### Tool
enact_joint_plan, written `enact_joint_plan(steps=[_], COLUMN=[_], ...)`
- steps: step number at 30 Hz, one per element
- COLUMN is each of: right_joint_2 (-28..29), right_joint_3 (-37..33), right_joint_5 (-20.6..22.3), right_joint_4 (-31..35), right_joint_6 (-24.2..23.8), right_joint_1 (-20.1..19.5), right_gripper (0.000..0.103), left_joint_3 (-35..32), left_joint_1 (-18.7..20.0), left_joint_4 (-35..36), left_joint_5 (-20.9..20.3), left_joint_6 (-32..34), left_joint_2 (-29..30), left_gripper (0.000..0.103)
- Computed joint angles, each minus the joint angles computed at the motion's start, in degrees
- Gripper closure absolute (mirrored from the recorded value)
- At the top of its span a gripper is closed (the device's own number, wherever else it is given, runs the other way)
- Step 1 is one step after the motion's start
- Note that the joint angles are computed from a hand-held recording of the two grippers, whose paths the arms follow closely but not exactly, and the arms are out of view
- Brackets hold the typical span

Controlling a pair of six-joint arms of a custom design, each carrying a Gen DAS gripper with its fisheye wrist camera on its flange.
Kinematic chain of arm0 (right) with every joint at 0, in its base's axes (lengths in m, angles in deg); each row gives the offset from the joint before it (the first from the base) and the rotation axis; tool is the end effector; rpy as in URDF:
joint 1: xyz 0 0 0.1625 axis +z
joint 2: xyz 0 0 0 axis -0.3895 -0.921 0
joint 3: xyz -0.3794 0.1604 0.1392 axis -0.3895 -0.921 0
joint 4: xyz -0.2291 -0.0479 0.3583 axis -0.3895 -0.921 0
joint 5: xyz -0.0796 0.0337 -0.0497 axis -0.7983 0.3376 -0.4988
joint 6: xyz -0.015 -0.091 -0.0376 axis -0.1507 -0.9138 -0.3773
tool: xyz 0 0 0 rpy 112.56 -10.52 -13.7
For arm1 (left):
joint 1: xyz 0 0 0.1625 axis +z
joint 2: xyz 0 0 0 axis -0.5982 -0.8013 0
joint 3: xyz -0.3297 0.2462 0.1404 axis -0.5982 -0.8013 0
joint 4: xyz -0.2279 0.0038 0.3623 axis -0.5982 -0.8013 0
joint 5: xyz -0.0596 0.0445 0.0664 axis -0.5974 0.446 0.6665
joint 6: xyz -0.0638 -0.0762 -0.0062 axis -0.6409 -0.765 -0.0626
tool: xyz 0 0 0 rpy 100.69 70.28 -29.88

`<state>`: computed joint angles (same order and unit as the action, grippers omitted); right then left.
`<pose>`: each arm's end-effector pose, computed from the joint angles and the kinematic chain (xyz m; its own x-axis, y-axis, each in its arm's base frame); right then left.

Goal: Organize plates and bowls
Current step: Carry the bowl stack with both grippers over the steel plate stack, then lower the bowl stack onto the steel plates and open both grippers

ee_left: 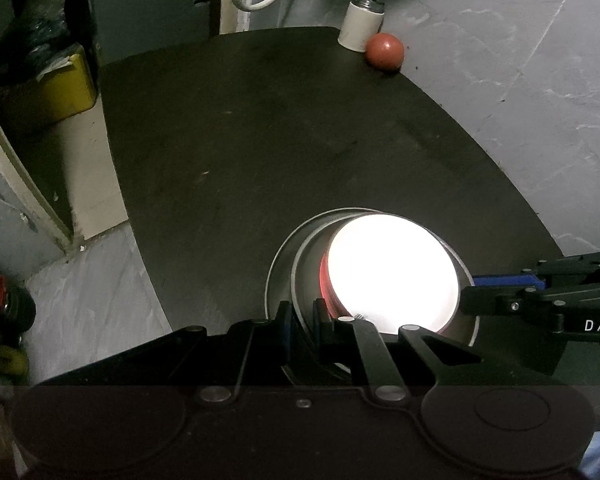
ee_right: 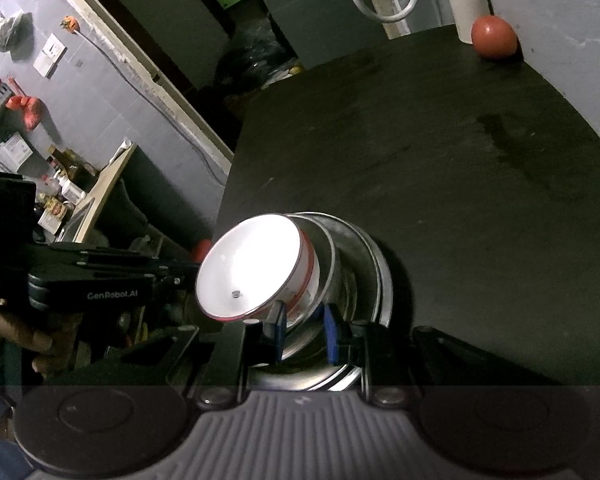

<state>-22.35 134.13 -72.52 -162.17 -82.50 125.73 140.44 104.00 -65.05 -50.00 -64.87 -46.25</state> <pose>0.2749 -0.6731 0.0789 -0.8990 -0.3817 0.2148 -0.4332 0.8472 -0.3075 -0.0739 -0.6695 0.2883 -0.8245 0.1431 -0.5475 0.3265 0.9105 -0.2537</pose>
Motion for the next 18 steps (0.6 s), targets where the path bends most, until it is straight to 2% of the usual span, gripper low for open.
enact_joint_plan(steps=[18], right_joint_2=[0.1], right_joint_3=[0.0], right_joint_5=[0.6], right_joint_4=[-0.2], right_joint_6=[-0.7], right_joint_1=[-0.2], right_gripper=[0.08], left_joint_3=[0.3], left_joint_1=[-0.2], left_joint_4=[-0.3], left_joint_5=[0.6], left_joint_6=[0.2], left_joint_2=[-0.1], left_gripper=[0.093])
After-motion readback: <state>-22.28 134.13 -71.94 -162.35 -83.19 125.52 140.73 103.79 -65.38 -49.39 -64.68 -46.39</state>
